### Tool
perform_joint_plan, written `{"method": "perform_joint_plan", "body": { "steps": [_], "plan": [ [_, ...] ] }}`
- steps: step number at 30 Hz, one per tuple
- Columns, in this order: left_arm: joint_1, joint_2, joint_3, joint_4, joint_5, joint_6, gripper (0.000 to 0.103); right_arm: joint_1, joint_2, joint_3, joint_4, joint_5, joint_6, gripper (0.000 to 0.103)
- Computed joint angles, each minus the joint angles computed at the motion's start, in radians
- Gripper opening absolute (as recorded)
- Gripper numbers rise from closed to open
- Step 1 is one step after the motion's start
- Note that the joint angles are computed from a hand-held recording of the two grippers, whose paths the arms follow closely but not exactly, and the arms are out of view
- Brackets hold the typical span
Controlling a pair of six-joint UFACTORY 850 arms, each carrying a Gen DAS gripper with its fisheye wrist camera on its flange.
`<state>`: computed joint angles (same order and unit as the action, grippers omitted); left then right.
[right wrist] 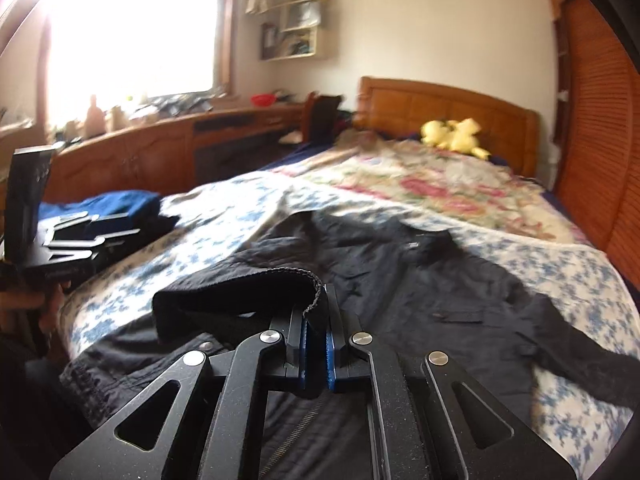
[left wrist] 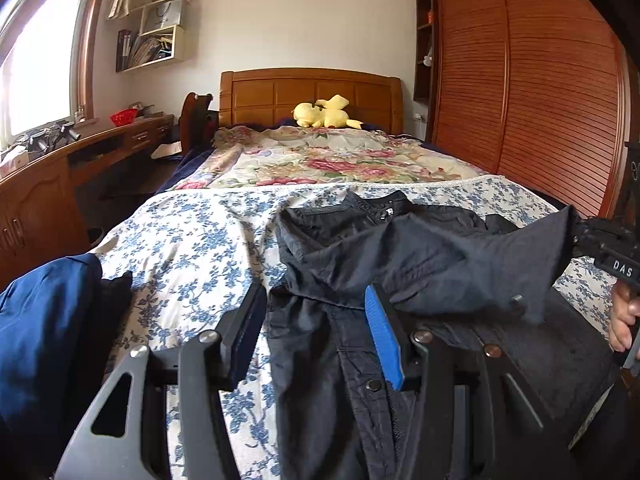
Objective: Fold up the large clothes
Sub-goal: 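Grasp the jacket's side edge with the right gripper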
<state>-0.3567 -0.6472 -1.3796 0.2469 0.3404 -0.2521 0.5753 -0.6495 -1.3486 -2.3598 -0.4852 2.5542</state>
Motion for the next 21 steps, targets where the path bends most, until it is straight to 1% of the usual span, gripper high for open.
{"method": "perform_joint_plan", "body": {
  "steps": [2, 5, 8, 10, 12, 14, 15, 17, 18, 19, 21],
  "plan": [
    [-0.005, -0.004, -0.008, 0.010, -0.001, -0.010, 0.050, -0.002, 0.012, 0.030, 0.092, -0.051, -0.041, 0.004],
    [-0.013, -0.012, -0.020, 0.030, -0.004, -0.025, 0.050, -0.021, 0.003, 0.045, 0.230, -0.075, -0.095, 0.004],
    [-0.021, -0.023, -0.034, 0.044, -0.018, -0.031, 0.050, -0.050, -0.024, 0.042, 0.367, -0.058, -0.179, 0.004],
    [-0.024, -0.026, -0.038, 0.052, -0.023, -0.033, 0.050, -0.065, -0.046, 0.039, 0.460, -0.052, -0.267, 0.004],
    [-0.027, -0.029, -0.041, 0.056, -0.029, -0.032, 0.050, -0.084, -0.072, 0.030, 0.558, -0.005, -0.366, 0.007],
    [-0.030, -0.031, -0.043, 0.063, -0.032, -0.037, 0.050, -0.098, -0.076, 0.050, 0.603, 0.041, -0.405, 0.010],
    [-0.031, -0.031, -0.043, 0.070, -0.034, -0.042, 0.050, -0.098, -0.081, 0.050, 0.622, 0.050, -0.426, 0.012],
    [-0.033, -0.033, -0.045, 0.075, -0.038, -0.044, 0.050, -0.093, -0.076, 0.070, 0.612, 0.044, -0.422, 0.025],
    [-0.033, -0.034, -0.048, 0.081, -0.040, -0.049, 0.050, -0.091, -0.068, 0.085, 0.583, 0.041, -0.393, 0.035],
    [-0.035, -0.035, -0.048, 0.081, -0.042, -0.047, 0.050, -0.091, -0.060, 0.098, 0.550, 0.041, -0.362, 0.043],
    [-0.037, -0.037, -0.050, 0.084, -0.044, -0.047, 0.050, -0.083, -0.042, 0.118, 0.501, 0.028, -0.317, 0.050]
  ]
}}
